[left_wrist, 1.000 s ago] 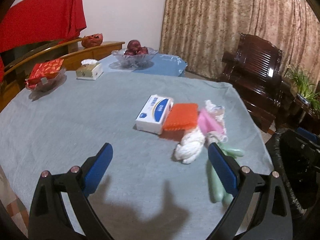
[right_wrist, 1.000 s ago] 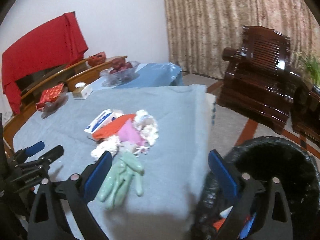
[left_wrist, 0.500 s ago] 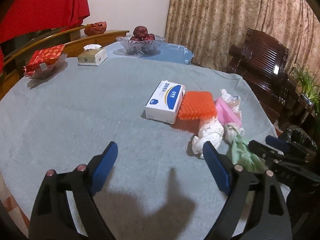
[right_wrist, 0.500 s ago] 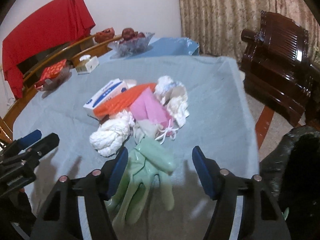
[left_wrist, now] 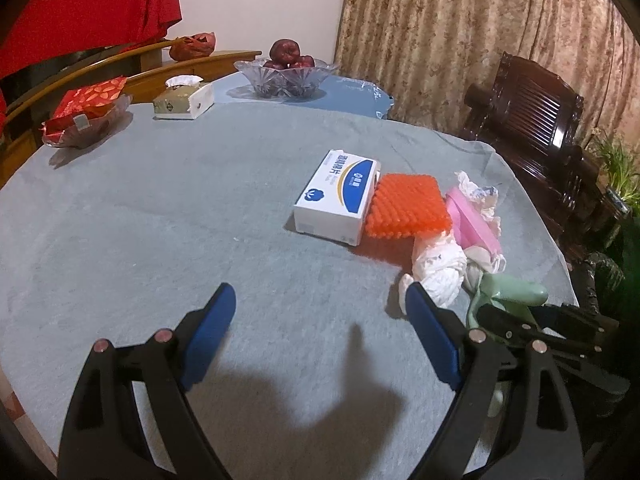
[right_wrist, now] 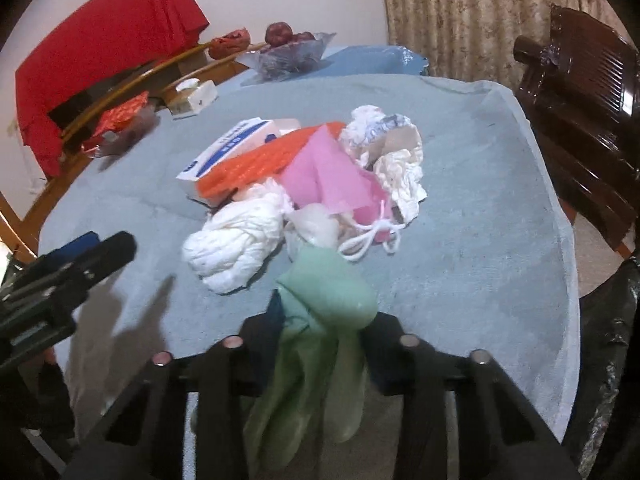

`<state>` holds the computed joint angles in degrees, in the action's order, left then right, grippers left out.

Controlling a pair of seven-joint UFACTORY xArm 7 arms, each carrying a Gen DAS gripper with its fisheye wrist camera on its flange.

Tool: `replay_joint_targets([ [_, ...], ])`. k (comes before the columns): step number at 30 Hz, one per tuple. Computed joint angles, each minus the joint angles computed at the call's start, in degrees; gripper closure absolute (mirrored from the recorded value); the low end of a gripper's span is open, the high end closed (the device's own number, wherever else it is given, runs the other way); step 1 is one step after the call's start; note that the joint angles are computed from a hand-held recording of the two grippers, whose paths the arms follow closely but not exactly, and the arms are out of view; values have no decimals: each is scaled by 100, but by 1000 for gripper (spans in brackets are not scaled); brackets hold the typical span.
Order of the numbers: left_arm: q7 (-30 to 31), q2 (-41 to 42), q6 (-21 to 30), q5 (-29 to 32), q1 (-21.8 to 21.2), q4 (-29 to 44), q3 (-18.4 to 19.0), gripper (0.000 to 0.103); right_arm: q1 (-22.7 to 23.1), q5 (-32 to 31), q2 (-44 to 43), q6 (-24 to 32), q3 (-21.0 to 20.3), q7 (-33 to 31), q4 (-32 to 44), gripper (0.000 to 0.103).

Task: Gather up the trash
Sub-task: 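Grasp the white tissue with the left gripper while the right gripper grasps a green glove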

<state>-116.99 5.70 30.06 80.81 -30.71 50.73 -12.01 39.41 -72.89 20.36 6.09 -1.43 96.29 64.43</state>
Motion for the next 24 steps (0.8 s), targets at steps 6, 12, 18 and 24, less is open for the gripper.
replay_joint_targets([
  [6,56,182,-95,34,-51,198,16,20,11,-799,-216,-220,-116,882,-148,87],
  [12,223,542,-308,35,-174,588,87,25,-358,-1009,-670,-85,221,1076,-509,87],
  [18,467,1060,-615,-156,-317,1087,281,33,-763,-812,-871,99,600,875,-764,87],
  [24,805,1459,-1043,-552,-491,1432,561,60,-942,-927,-931,134,731,963,-833,87],
])
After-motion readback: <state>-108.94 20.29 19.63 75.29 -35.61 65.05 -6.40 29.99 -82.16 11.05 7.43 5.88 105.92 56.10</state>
